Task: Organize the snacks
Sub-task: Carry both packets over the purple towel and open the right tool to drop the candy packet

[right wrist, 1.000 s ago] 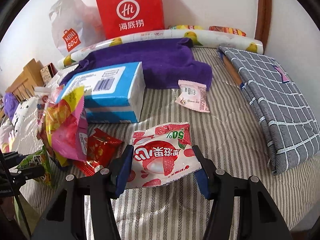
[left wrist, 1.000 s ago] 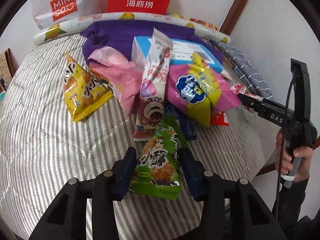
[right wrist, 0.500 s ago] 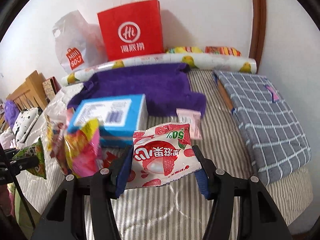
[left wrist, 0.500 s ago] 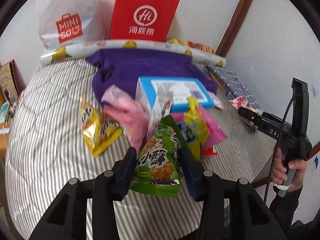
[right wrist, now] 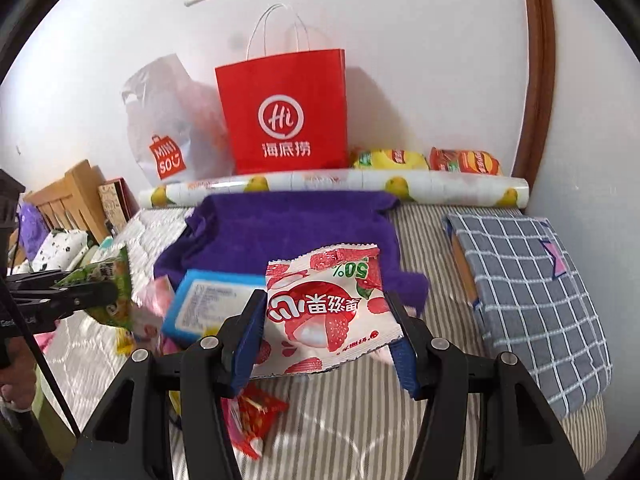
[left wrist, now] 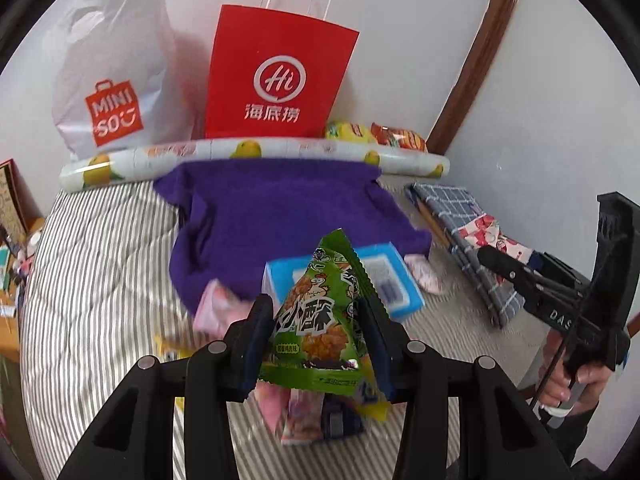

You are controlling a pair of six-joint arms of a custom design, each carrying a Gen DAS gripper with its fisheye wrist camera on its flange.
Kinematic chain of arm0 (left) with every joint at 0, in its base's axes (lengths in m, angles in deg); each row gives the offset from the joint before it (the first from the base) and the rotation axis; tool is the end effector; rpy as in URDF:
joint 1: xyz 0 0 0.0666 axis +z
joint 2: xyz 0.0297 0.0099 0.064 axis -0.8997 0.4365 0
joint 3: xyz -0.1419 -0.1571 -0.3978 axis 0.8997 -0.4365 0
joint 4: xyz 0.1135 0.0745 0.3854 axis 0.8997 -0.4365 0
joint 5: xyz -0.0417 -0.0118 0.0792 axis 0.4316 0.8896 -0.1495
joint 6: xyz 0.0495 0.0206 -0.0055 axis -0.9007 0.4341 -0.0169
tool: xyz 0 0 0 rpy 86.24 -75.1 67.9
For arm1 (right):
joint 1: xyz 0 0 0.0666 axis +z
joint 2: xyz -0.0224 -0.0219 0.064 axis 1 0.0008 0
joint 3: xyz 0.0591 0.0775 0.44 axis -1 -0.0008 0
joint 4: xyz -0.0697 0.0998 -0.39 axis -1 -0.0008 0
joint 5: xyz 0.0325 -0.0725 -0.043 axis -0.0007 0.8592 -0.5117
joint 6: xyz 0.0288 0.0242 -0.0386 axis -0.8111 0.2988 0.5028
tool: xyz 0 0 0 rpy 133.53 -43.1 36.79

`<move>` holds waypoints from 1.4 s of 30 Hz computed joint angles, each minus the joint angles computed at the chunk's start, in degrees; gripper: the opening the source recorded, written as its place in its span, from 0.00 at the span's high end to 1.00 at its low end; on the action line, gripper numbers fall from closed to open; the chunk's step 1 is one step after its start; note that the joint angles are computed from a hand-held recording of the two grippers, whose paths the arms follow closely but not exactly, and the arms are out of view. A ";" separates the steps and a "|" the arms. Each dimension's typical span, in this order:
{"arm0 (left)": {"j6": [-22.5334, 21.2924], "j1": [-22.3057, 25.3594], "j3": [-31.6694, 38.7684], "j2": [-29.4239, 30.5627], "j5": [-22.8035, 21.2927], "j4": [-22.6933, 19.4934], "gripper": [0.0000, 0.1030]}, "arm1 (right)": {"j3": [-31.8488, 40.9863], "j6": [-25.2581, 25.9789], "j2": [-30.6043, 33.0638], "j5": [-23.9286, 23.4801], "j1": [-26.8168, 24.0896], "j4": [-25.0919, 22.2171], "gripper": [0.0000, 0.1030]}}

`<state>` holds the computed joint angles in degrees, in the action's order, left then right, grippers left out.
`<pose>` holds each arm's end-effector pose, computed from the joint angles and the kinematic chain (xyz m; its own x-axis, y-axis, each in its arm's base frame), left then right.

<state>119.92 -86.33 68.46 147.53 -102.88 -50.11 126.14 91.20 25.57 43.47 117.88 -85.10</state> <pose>0.4225 -0.1639 0.4535 -0.6820 -0.3407 -0.6471 -0.2289 0.9398 -0.2536 0.5468 0.2968 0.4588 -0.5833 -0.3610 -0.7276 -0.6066 0.7893 0.0947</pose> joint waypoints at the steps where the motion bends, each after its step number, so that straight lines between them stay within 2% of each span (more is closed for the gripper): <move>1: -0.42 0.52 0.72 0.45 0.36 -0.02 0.58 | 0.92 -0.23 0.53 -0.25 0.07 -0.27 0.45; 10: -2.61 5.41 7.16 4.51 3.34 -1.66 0.58 | 10.82 -1.88 6.62 -1.06 0.72 -2.40 0.45; 22: -4.25 11.32 12.63 9.53 5.95 -4.54 0.58 | 26.16 -3.33 18.14 -2.13 0.75 -6.74 0.45; 27: -4.52 13.23 14.94 12.19 7.02 -5.31 0.58 | 35.03 -4.18 23.99 -2.10 0.59 -10.41 0.45; 33: -4.23 14.81 16.33 15.16 9.27 -4.13 0.58 | 45.95 -5.59 30.77 -1.63 0.65 -15.47 0.45; 40: -4.72 16.23 20.59 20.15 11.93 -5.80 0.58 | 51.15 -5.60 36.25 -2.43 0.60 -19.97 0.45; 42: -4.71 16.58 20.76 21.16 12.68 -5.66 0.58 | 53.77 -5.41 38.40 -3.04 0.67 -22.75 0.45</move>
